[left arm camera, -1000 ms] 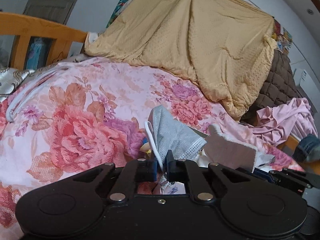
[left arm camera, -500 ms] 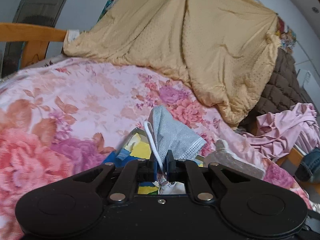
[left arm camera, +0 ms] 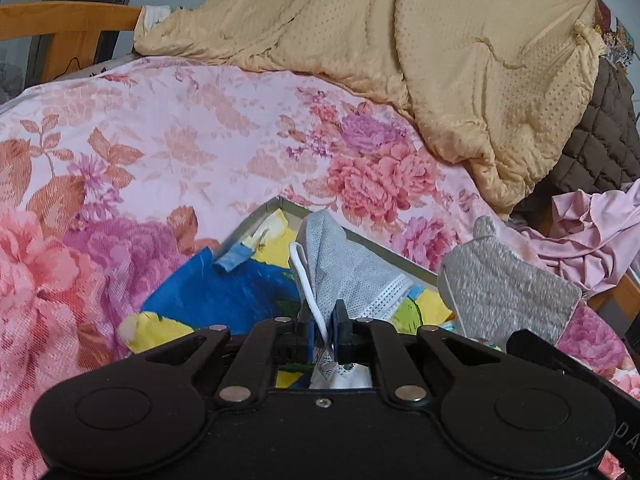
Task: Organize soft objects
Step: 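Lift the mask and packet and carry both over the tray, then lower the mask and packet into the tray and open both tools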
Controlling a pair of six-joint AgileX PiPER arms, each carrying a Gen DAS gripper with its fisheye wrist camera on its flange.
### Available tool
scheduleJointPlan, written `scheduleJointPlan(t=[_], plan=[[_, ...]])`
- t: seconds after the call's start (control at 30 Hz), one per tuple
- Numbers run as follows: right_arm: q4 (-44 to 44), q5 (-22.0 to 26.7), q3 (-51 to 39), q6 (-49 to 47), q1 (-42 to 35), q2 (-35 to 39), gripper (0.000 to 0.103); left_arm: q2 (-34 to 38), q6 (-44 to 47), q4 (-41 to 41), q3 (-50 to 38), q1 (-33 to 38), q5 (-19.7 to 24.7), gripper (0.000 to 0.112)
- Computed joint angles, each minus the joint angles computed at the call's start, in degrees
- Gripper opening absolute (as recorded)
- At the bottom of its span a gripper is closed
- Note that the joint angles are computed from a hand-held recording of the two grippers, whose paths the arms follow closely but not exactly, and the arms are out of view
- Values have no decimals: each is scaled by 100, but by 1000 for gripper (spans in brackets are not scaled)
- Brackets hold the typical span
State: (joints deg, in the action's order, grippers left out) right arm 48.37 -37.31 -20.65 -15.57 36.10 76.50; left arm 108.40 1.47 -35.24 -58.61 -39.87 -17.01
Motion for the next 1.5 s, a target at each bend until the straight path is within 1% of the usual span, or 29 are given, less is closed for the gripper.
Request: scheduleJointPlan(t=[0.2, 0.3, 0.47, 0.7, 0.8, 0.9, 1.1, 1.17, 1.23, 1.33, 1.4, 1.47, 1.5], plan=[[-27, 132, -26, 31, -58, -37, 12, 37, 537, -708, -124, -50, 157, 9], [-45, 156, -17, 52, -73, -52, 12, 24, 535, -726, -125, -52, 217, 10], [-60, 187, -12, 52, -78, -51, 12, -17, 904, -1128, -125, -98, 251, 10], [-47, 251, -7, 63, -117, -112, 12, -76, 1272, -1450, -108, -127, 261, 11], [-2, 291, -5, 13, -150, -143, 14, -94, 1412, -1586, -117, -141, 267, 12], [21, 361, -4, 8, -200, -172, 17, -130, 1698, -1844, -126, -173, 287, 15], [8, 472, 7, 11, -272, -218, 19, -212, 2277, -2438, -120, -261, 266, 22], [-3, 504, 4, 2, -298, -222, 23, -255, 2409, -2577, -97, -276, 261, 28], [18, 495, 16, -17, -290, -224, 26, -233, 2363, -2521, -113, -271, 264, 31], [23, 524, 23, -19, -317, -247, 29, -308, 2520, -2646, -70, -278, 277, 36], [64, 522, 35, -48, -319, -277, 33, -360, 2602, -2705, -35, -284, 280, 39], [97, 521, 42, -72, -321, -314, 36, -410, 2691, -2774, 0, -295, 256, 46], [116, 524, 49, -97, -322, -343, 37, -437, 2686, -2767, 25, -308, 231, 47]])
